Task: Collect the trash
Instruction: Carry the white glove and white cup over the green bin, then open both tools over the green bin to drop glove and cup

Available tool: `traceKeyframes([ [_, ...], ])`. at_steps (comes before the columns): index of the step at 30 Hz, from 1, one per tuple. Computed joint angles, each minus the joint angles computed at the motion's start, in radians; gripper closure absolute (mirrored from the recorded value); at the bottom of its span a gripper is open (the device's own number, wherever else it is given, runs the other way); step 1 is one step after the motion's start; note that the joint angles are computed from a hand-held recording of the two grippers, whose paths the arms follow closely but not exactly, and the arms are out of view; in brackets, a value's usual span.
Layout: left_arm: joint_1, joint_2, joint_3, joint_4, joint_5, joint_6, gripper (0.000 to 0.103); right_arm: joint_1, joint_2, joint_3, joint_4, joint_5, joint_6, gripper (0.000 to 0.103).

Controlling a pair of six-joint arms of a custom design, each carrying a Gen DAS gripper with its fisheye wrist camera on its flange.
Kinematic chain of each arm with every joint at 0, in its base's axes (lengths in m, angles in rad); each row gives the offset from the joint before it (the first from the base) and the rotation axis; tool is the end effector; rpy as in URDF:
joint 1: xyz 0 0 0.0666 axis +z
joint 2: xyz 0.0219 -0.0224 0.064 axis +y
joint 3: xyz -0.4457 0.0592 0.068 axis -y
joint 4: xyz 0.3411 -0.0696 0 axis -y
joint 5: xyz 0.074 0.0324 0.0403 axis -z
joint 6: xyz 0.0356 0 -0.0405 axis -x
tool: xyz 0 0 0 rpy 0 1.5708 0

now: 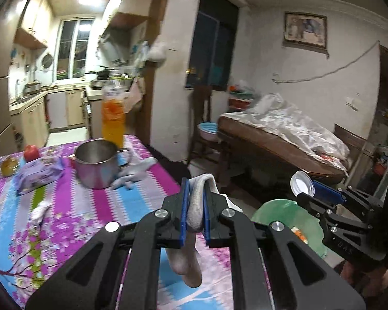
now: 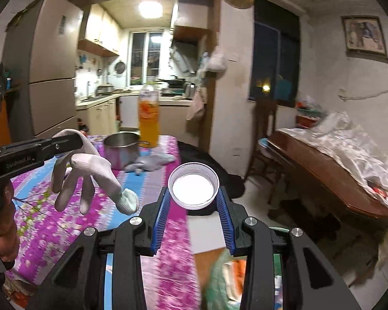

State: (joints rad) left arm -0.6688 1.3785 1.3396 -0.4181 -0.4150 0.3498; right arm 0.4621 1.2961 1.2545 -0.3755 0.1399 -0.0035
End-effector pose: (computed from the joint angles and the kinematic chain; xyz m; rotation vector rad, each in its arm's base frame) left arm 0.3538 -0.2618 0.5206 0.0581 1.9934 -0.2368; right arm 0.3668 0.1767 0.5194 -0.3631 1.9537 0.1627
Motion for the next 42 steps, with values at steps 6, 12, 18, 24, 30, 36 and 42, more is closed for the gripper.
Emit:
traceKeyframes([
  [6, -0.057, 0.08, 0.09, 0.0, 0.009, -0.02, 0.095, -0.122, -0.049, -0.044, -0.016, -0.043, 0.014, 0.065],
  [12, -0.1, 0.158, 0.18, -0.007, 0.026, -0.033, 0.095, -0.24, -0.069, -0.073, -0.03, -0.088, 0.029, 0.065],
  [18, -0.132, 0.245, 0.278, -0.03, 0.058, -0.044, 0.095, -0.363, -0.045, -0.069, -0.079, -0.151, 0.051, 0.065],
  [24, -0.144, 0.337, 0.373, -0.083, 0.112, -0.031, 0.095, -0.463, 0.005, -0.068, -0.137, -0.216, 0.067, 0.065],
  [30, -0.152, 0.416, 0.432, -0.14, 0.14, -0.021, 0.095, -0.497, 0.068, -0.074, -0.15, -0.247, 0.06, 0.064],
  [36, -0.15, 0.462, 0.456, -0.175, 0.151, -0.015, 0.095, -0.51, 0.116, -0.087, -0.147, -0.266, 0.058, 0.064],
  [42, -0.146, 0.482, 0.463, -0.19, 0.152, -0.013, 0.095, -0.51, 0.15, -0.094, -0.134, -0.276, 0.056, 0.064],
])
